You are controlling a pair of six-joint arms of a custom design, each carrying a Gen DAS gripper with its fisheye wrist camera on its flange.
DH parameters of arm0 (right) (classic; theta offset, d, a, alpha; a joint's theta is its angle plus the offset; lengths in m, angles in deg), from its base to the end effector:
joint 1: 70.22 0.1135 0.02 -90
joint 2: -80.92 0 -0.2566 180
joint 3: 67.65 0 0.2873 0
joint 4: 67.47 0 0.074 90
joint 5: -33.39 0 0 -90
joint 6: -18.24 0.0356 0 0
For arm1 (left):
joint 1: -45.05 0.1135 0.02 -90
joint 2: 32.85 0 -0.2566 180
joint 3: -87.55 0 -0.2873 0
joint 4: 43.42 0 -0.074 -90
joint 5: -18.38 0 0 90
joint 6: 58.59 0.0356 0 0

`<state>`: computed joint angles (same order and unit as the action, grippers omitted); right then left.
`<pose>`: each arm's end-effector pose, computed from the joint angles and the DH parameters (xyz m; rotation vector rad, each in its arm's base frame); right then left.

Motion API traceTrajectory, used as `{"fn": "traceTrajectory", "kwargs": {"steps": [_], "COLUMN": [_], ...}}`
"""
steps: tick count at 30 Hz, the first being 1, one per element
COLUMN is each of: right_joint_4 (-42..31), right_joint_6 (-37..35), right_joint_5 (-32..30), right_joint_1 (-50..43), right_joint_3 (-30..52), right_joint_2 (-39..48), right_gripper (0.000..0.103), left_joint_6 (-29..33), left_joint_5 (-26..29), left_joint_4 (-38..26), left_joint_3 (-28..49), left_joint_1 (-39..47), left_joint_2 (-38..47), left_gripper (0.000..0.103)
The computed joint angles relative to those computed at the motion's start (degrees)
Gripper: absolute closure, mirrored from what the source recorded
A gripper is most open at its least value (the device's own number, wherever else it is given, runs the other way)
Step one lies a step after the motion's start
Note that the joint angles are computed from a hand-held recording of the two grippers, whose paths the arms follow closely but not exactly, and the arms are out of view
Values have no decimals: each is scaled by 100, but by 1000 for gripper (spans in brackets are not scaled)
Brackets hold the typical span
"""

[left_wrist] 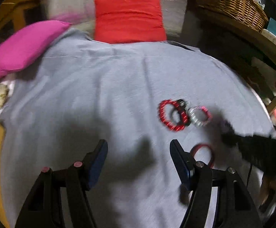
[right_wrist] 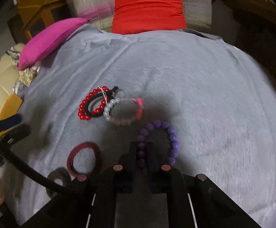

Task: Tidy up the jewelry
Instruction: 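Grasp the purple bead bracelet with the right tool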

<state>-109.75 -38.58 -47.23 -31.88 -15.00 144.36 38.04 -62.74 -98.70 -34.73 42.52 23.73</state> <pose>0.2021 0.1524 0.2020 -0.0443 2.5081 0.3224 0.2294 -0.0156 0.2449 0.2629 2.4933 -0.1655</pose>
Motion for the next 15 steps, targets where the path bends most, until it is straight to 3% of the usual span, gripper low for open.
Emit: {"fn": "traceTrajectory", "kwargs": {"steps": [7, 15], "right_joint_4": [111, 267], "right_joint_6": [284, 224], "right_joint_5": [-237, -482], "right_joint_1": [-108, -219], "right_joint_3": [-446, -557], "right_joint_2": [-657, -736], "right_gripper": [93, 93], "left_joint_6": [-350, -497], "left_joint_5": [-181, -286], "left_joint_4": [372, 553], "left_joint_3": [837, 1171], "left_joint_1": [-400, -657], "left_joint_2": [1712, 2331], "left_gripper": [35, 35]}}
